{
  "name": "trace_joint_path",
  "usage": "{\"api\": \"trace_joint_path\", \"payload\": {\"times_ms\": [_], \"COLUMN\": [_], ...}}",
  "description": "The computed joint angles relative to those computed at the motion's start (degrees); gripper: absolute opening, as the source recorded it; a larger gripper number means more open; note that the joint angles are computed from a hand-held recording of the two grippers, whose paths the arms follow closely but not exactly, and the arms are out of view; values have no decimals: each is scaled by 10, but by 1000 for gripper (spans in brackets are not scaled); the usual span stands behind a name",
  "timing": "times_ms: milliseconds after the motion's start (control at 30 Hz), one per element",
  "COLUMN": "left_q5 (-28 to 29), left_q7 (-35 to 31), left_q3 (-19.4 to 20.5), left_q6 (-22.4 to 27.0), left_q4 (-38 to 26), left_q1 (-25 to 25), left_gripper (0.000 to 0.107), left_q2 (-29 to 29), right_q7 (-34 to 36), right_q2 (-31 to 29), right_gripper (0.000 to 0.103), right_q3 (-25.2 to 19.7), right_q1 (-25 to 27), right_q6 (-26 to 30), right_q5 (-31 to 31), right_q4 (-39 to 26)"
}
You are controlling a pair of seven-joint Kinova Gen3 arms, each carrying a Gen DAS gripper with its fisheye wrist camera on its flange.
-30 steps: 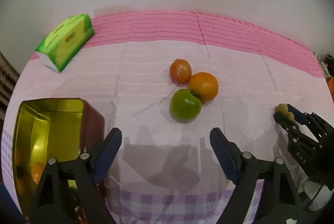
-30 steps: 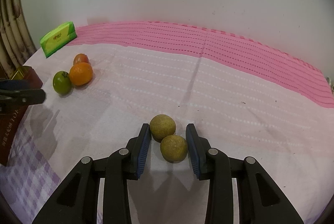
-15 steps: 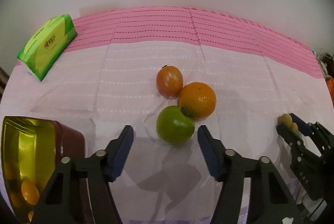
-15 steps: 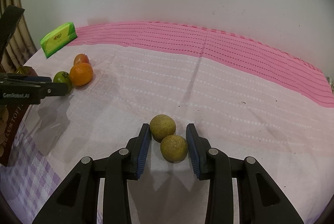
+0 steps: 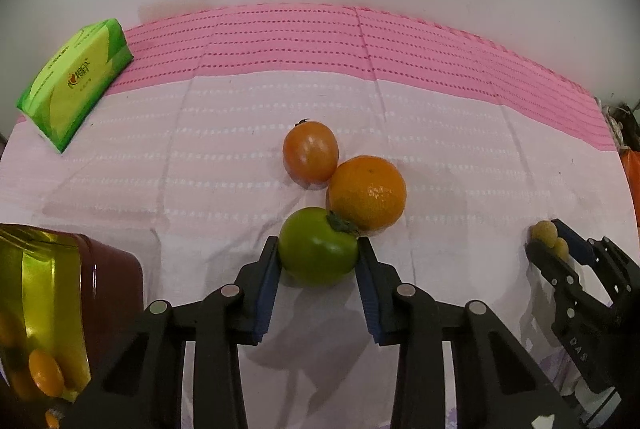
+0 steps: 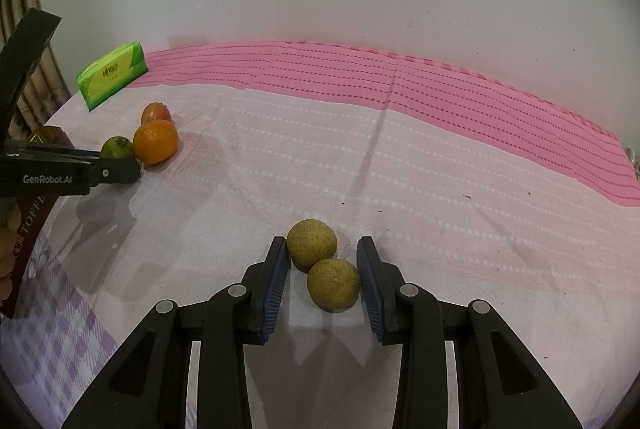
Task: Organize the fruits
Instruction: 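Lift the green tomato with the left gripper while the right holds the small fruits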
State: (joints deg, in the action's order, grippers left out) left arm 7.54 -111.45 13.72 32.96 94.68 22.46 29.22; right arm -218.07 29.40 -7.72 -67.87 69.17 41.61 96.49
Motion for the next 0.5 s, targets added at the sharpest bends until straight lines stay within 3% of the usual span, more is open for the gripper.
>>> {"api": "trace_joint_path", "payload": {"times_ms": [500], "left_q5": [7], "left_q7": [-30], "left_q3": [6], "left_q6": [-7], "left_q4": [68], "left_q1": [-24], "left_gripper": [33], "left_q2": [-46], "right_q7": [4], "right_q2": [1], "right_gripper": [37], "right_q3": [0], "right_q1": [0], "right_q6": [2], "right_q5": [-2], "right_q4": [-2]}}
